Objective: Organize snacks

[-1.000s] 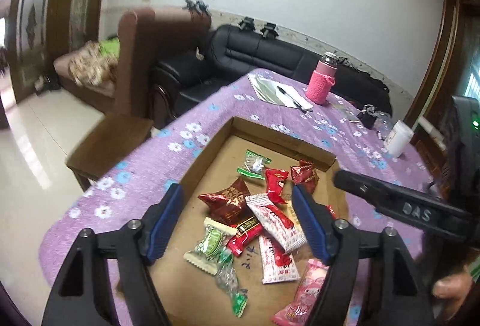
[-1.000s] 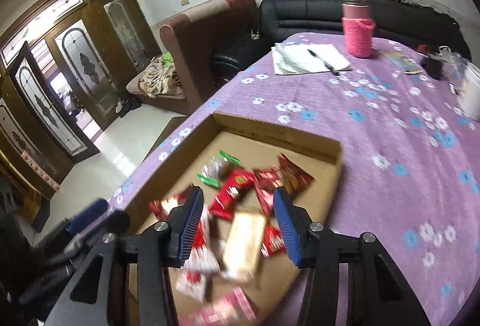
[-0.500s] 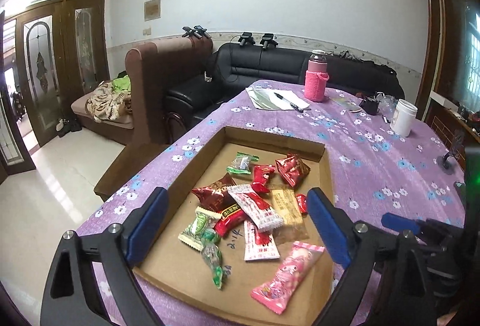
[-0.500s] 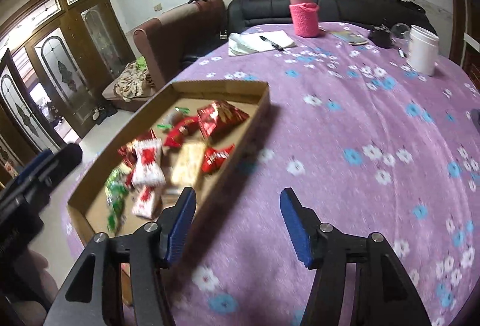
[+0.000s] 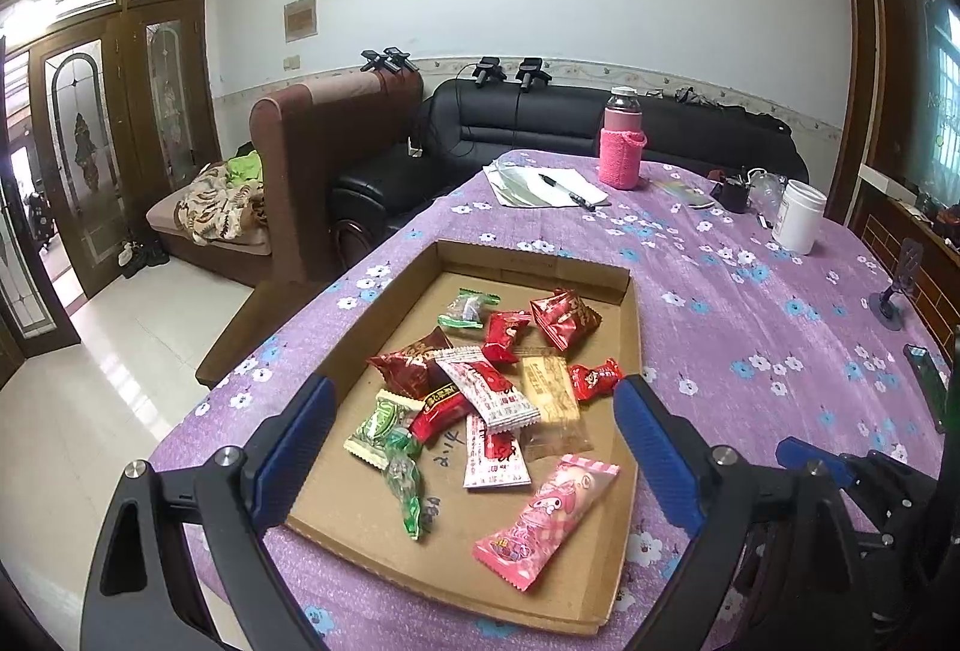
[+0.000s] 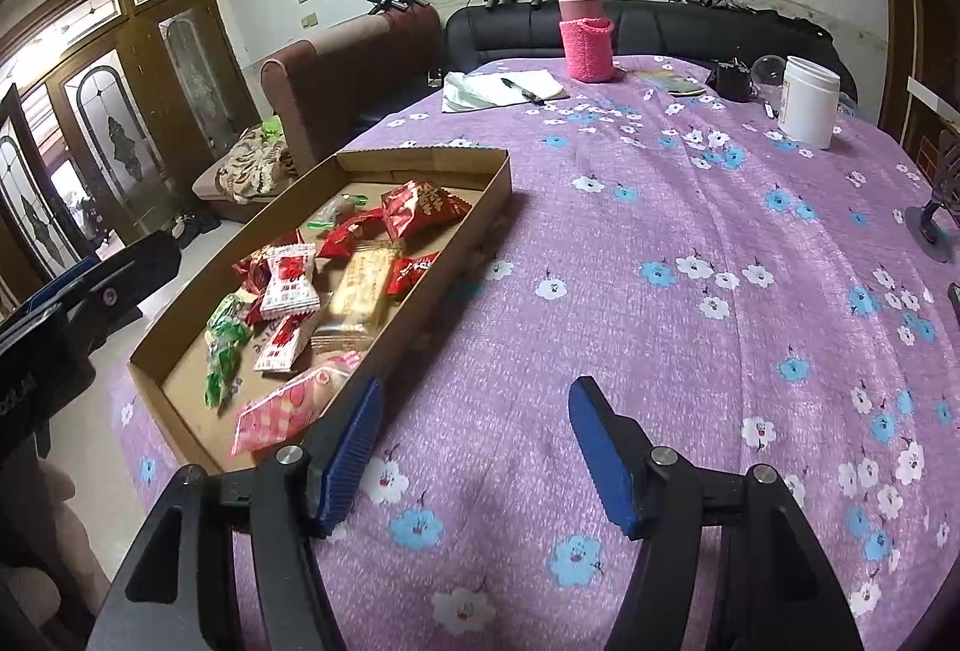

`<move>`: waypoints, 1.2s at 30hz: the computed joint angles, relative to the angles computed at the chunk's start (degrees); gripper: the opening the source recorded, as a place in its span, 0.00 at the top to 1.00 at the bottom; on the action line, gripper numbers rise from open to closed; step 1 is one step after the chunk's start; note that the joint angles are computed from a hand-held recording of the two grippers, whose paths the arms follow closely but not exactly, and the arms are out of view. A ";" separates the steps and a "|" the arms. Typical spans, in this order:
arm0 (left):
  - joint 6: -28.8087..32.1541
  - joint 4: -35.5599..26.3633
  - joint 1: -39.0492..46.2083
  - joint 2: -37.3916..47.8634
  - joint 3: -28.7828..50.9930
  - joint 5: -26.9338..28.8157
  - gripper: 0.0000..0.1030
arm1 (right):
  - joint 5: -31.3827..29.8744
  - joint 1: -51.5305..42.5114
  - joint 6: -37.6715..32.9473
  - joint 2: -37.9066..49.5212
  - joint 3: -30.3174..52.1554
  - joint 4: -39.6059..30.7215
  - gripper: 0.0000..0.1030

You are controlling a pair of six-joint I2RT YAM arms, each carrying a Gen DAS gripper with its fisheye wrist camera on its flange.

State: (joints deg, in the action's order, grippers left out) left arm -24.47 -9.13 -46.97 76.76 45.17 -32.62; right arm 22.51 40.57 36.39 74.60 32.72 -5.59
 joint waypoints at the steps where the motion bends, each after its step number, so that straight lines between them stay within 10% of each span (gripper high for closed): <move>1: -0.17 -0.25 -0.34 -0.09 0.09 -0.35 0.09 | 0.58 0.59 0.18 0.10 0.05 -0.11 0.33; 9: -1.85 -0.72 -3.09 -1.54 -0.42 -5.29 0.09 | 2.12 2.32 0.59 -0.77 -0.47 -0.66 0.33; 17: -5.72 5.76 -7.82 -10.14 -7.45 -21.70 0.00 | 3.78 4.30 0.58 -0.51 -0.54 -0.60 0.32; 36: -9.79 0.10 0.50 -2.34 -4.47 -5.24 0.00 | 4.62 7.35 -0.50 6.24 2.33 0.59 0.32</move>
State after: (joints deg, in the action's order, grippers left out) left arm -34.26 -9.03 -46.47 74.41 40.70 -37.86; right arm 27.13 47.92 35.89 80.85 35.05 -5.00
